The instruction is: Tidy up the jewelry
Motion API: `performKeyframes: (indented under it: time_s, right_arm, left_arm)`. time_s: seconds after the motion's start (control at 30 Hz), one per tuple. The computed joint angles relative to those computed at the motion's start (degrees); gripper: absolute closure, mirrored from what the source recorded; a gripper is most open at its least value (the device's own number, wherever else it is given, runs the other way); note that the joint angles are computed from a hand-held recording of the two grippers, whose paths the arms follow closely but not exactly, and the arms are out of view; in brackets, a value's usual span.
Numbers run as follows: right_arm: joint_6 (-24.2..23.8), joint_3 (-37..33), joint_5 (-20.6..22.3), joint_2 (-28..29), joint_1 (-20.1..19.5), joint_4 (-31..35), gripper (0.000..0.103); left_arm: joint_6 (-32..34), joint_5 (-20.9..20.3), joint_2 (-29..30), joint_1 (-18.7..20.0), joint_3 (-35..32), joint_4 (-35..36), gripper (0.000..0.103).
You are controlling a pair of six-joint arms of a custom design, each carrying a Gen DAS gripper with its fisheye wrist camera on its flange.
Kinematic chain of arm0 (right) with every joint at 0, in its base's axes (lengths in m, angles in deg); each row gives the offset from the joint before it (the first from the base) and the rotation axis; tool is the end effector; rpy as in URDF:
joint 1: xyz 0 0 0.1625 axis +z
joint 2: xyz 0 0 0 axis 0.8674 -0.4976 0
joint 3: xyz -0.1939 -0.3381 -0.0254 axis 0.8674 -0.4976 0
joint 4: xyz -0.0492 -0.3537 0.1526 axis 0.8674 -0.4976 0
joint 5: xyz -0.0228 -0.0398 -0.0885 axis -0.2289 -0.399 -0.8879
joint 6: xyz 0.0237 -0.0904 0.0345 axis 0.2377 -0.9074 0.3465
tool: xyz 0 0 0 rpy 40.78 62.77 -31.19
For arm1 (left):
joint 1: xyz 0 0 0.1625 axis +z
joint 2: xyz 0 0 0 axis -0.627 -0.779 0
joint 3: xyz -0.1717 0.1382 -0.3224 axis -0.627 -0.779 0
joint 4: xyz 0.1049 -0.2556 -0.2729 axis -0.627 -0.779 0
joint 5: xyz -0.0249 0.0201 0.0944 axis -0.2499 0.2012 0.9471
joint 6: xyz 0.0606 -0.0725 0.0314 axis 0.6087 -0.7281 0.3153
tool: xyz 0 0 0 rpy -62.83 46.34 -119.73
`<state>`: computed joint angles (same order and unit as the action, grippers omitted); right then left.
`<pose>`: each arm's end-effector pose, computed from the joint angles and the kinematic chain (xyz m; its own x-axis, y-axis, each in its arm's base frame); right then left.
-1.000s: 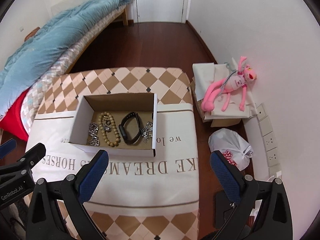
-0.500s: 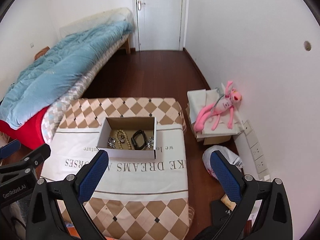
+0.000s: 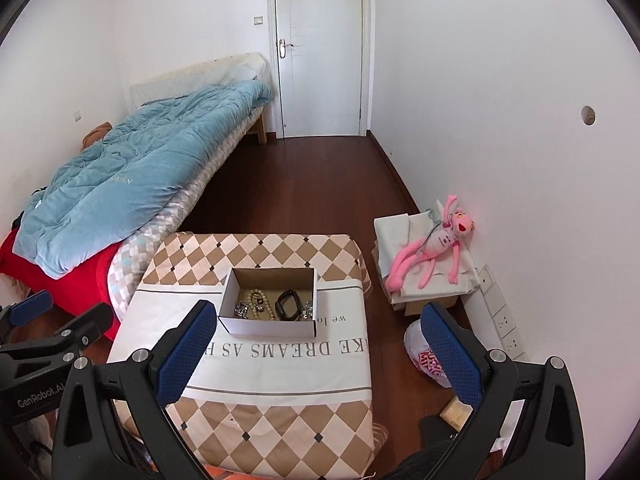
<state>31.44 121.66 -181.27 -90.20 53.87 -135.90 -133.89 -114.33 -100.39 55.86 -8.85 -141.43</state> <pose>0.2680 -0.4385 0.5213 -0.6902 -0.1431 0.7093 -0.5926 0.6744 -0.4405 -0.5663 -0.3981 0.1924 -0.7405 -0.2039 -0.6404 0.3430 0.7049 -0.6209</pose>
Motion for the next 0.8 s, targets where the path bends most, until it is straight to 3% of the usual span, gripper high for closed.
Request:
performKeyframes:
  time_s: [0.37, 0.8]
  right_arm:
    - [1.98, -1.63, -0.99, 0.68, -0.43, 3.96, 0.000]
    - [0.84, -6.36, -2.70, 7.86, -3.19, 3.28, 0.000]
  left_arm:
    - [-0.26, -4.34, 1.47, 1.91, -2.82, 0.98, 0.000]
    - [3.11, -6.26, 4.20, 6.27, -7.33, 1.81, 0.000]
